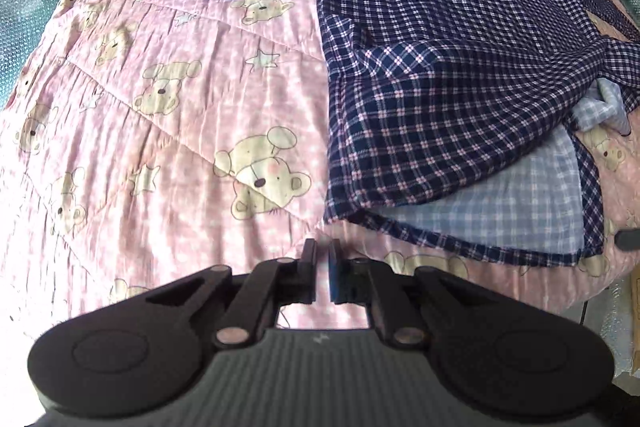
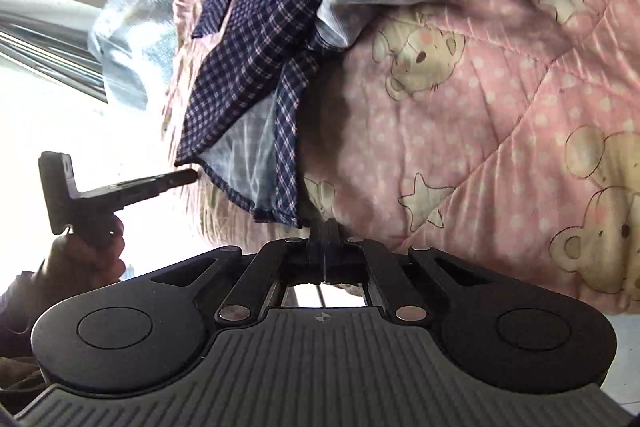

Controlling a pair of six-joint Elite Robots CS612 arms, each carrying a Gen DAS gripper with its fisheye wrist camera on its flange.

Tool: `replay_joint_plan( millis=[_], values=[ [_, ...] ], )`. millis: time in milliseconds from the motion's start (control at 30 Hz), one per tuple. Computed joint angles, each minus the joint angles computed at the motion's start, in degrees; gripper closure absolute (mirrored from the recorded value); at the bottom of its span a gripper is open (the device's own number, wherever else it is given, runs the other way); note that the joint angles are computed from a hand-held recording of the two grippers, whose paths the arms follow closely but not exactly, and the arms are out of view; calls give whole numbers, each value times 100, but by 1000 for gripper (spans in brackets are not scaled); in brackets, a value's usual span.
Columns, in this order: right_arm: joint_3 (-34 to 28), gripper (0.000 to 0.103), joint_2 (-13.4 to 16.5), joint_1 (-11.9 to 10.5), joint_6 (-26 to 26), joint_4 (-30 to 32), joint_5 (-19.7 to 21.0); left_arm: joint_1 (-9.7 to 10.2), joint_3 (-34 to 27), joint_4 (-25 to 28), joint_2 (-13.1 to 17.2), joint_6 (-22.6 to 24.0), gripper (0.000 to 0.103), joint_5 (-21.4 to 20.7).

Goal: Fold clothes

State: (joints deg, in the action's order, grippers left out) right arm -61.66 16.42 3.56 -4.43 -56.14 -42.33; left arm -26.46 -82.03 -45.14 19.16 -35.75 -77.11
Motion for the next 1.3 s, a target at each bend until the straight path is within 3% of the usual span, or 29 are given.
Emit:
replay_joint_plan(
  millis=[67, 100, 167, 233, 300, 367, 433, 467, 500, 600, 700, 867, 967, 1000, 1067, 1100, 1167, 1267, 1300],
  values=[
    [-72, 91, -29, -43, 119, -595, -300, -18, -189, -105, 30, 67, 84, -48],
    [-98, 73, -40, -73, 216, -965, -576, -38, -247, -225, 28, 190, 83, -70],
    [-137, 51, -12, -139, 501, -1718, -1170, -78, -349, -478, 18, 447, 81, -122],
    [21, 48, -20, -184, 796, -2342, -1546, -104, -377, -817, 1, 683, 78, -282],
    [337, 48, -74, -230, 904, -2667, -1509, -119, -215, -1251, -17, 903, 75, -536],
    [752, 47, -173, -248, 1004, -2833, -1181, -173, 33, -1648, -59, 1182, 72, -696],
    [1150, 60, -316, -258, 1042, -2824, -710, -268, 380, -2009, -135, 1540, 63, -751],
    [1301, 85, -392, -265, 1066, -2768, -456, -311, 540, -2198, -170, 1767, 61, -772],
    [1406, 98, -452, -272, 1224, -2745, -237, -352, 688, -2373, -204, 1968, 56, -766],
    [1508, 99, -502, -304, 2390, -3096, 304, -513, 1127, -2982, -242, 2467, 47, -698],
    [1582, 99, -504, -357, 3600, -3539, 756, -677, 1613, -3461, -299, 2686, 45, -398],
    [1887, 99, -505, -412, 5985, -4682, 1311, -960, 2590, -4132, -520, 2686, 43, 1070],
    [2100, 99, -545, -441, 6997, -5146, 1570, -1089, 3281, -4409, -733, 2552, 43, 1958],
    [2181, 99, -580, -448, 7116, -5207, 1641, -1119, 3491, -4434, -809, 2477, 45, 2214],
    [2403, 99, -676, -457, 7297, -5314, 1798, -1144, 3574, -4249, -895, 2361, 62, 2423],
    [2519, 99, -745, -464, 7146, -5196, 1846, -1156, 3614, -4149, -938, 2298, 73, 2521],
    [2780, 97, -913, -491, 6533, -4765, 1947, -1180, 3536, -3815, -977, 2030, 74, 2775],
    [3129, 97, -1119, -525, 5746, -4208, 2145, -1227, 3168, -2753, -978, 1016, 73, 3402],
    [3232, 97, -1174, -527, 5528, -4039, 2221, -1228, 3034, -2492, -981, 698, 69, 3298]
  ],
)
